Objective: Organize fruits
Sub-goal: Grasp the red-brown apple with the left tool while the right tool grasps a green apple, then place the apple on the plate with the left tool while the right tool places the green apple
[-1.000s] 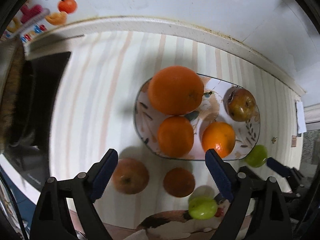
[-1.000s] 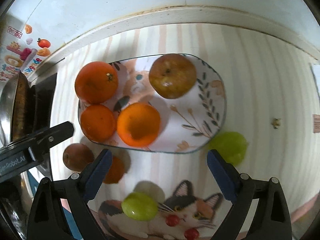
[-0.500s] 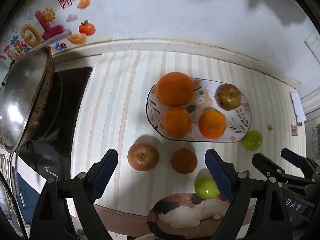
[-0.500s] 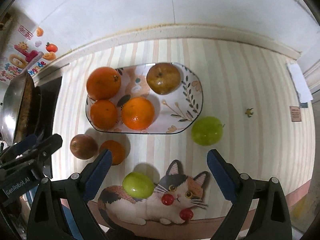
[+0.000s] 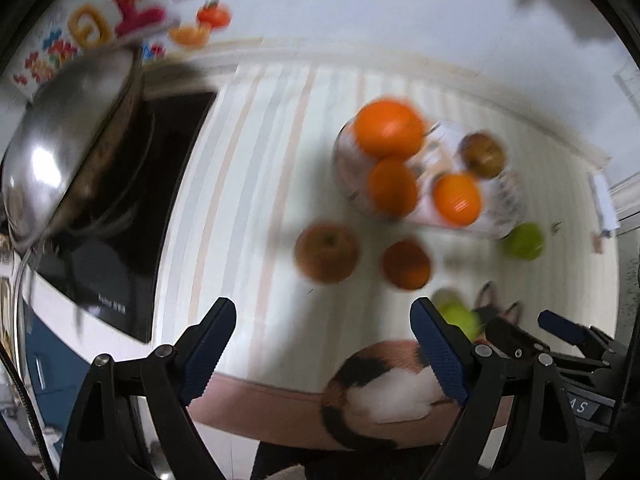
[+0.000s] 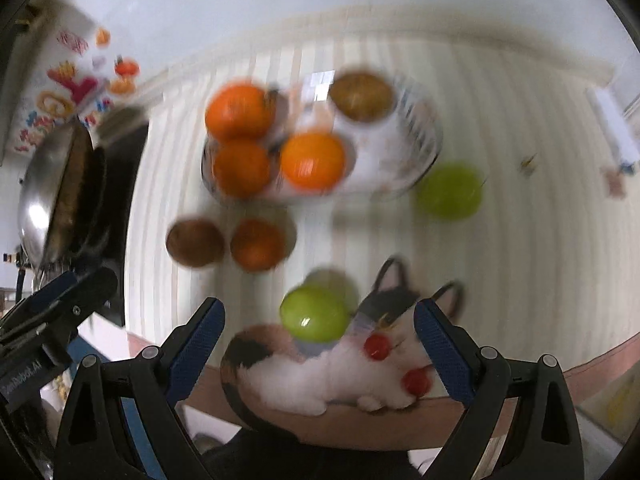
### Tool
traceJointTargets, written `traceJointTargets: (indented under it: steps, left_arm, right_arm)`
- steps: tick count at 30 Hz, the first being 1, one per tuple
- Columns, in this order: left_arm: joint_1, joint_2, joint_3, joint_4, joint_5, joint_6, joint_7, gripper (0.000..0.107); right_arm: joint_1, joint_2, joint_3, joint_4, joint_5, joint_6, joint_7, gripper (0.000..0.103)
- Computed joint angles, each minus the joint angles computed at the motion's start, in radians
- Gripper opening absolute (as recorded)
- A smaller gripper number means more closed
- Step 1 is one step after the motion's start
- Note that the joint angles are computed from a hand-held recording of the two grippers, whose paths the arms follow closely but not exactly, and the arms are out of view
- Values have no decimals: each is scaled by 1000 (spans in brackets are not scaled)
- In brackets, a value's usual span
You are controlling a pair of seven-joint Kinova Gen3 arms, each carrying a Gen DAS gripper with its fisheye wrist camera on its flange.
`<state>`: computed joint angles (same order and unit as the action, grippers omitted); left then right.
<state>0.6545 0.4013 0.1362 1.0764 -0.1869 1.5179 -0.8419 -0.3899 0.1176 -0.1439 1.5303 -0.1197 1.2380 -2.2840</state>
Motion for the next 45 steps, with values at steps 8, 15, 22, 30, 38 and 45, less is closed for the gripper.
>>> traceJointTargets:
  steps: [8, 15, 22, 30, 38, 45]
  left_arm:
    - [-76, 72, -4, 48, 76, -37, -41, 89]
    - [-100, 211, -8, -87, 112, 4, -149, 89]
    - [-99, 257, -20, -104, 151, -24, -214, 65]
    - [-74, 153, -10, 61, 169, -69, -180, 64]
    - [-37, 90, 13, 174, 150, -121, -141, 64]
    - [-48, 77, 21, 125, 150, -100, -148, 64]
  right_arm:
    - [-19, 110, -18, 100, -91, -102, 48, 97]
    - [-51, 147, -13, 111, -68, -117, 1, 80]
    - [-61, 162, -5, 105, -45, -110, -23, 66]
    - [-3, 149, -12, 127, -125, -93, 74, 66]
    - [14, 143, -8, 153, -157, -113, 125, 67]
    - [3, 121, 0, 147, -111, -113, 115, 66]
